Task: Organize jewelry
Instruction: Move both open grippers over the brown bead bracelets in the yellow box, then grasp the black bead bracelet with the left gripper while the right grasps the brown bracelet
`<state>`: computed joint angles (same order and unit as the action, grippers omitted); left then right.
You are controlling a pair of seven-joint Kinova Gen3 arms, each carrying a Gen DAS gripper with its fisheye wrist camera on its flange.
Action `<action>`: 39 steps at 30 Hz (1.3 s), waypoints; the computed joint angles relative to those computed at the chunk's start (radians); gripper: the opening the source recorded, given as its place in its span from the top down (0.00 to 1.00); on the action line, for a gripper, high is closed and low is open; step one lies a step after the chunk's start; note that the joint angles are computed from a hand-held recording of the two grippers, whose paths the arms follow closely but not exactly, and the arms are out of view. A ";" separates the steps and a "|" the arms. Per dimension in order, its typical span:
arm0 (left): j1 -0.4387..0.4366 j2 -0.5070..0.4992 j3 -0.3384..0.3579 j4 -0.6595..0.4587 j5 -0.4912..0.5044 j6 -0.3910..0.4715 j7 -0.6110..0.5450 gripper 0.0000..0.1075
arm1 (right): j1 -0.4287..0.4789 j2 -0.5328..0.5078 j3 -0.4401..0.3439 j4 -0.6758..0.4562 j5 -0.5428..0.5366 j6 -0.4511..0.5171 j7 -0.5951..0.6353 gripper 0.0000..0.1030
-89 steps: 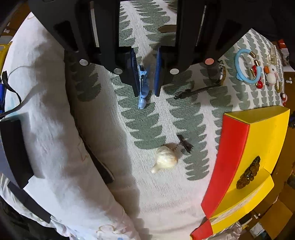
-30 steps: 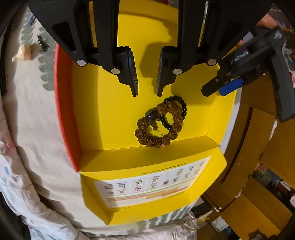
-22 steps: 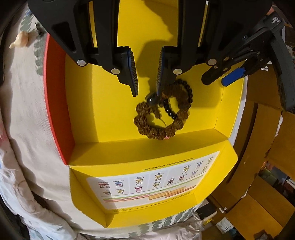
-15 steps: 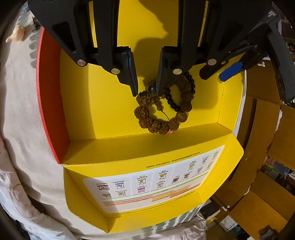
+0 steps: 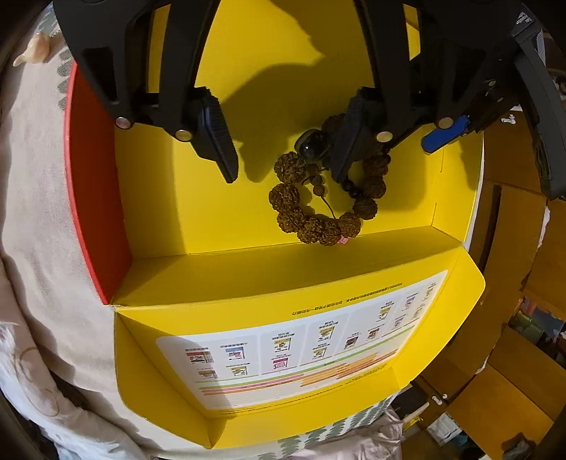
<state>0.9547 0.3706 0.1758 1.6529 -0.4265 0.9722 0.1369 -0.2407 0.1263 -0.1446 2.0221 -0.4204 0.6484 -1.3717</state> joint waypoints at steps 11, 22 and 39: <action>0.003 0.045 -0.009 -0.059 -0.008 0.058 -0.035 0.35 | 0.012 0.007 -0.016 0.024 -0.054 -0.041 0.059 0.48; 0.014 0.055 -0.023 -0.076 -0.012 0.082 -0.035 0.54 | 0.007 0.021 -0.028 0.033 -0.074 -0.065 0.106 0.74; -0.023 -0.026 -0.013 0.050 -0.006 -0.062 0.013 0.91 | 0.079 0.017 -0.017 0.038 -0.260 -0.002 0.284 0.80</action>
